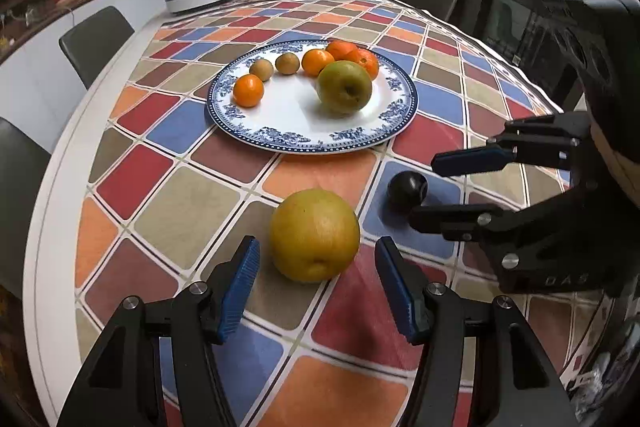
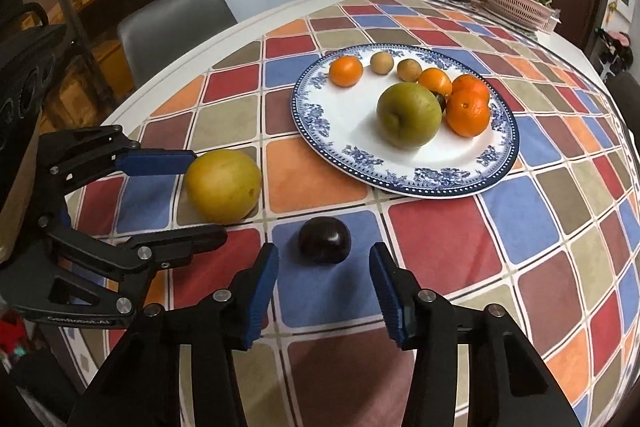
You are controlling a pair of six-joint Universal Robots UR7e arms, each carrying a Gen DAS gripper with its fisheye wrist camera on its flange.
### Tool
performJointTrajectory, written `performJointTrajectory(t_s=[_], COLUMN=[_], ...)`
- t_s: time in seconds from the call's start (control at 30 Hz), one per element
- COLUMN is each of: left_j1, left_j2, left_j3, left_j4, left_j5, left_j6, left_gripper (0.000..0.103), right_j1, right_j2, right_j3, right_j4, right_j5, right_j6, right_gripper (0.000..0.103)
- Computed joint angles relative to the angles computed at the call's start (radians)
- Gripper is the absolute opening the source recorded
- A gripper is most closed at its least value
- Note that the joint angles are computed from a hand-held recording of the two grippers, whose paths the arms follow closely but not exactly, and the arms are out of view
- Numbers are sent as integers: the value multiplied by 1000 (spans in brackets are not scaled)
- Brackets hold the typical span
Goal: Organize fruits
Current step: 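Grasp the yellow pear with the left tool while the right tool grasps a dark plum, then carry the pear and plum onto the white plate and open both tools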
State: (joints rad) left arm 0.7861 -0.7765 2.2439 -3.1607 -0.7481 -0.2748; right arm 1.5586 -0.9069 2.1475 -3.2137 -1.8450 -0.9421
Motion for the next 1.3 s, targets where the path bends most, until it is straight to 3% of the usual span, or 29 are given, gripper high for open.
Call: performJointTrajectory(t_s=[0.2,0.33,0.83,1.3], left_j1=[24,26,27,-49], left_j2=[11,15,8,-18], left_j3=[-25,-32,-32,-6], left_j4=[6,13,32,6], left_j5=[-20,-13,-12,28], left_j6=[-8,-16,-82,-144], left_gripper=[58,49,48,48], right_j1=[-1,-2,-7,-5], right_j2=[15,24,30,-66], right_j3=[-24,-35,-31,41], right_j4=[29,38,29,-30], right_j5=[-2,-6,1,74], right_j6=[17,25,18,46], right_gripper=[43,40,32,32])
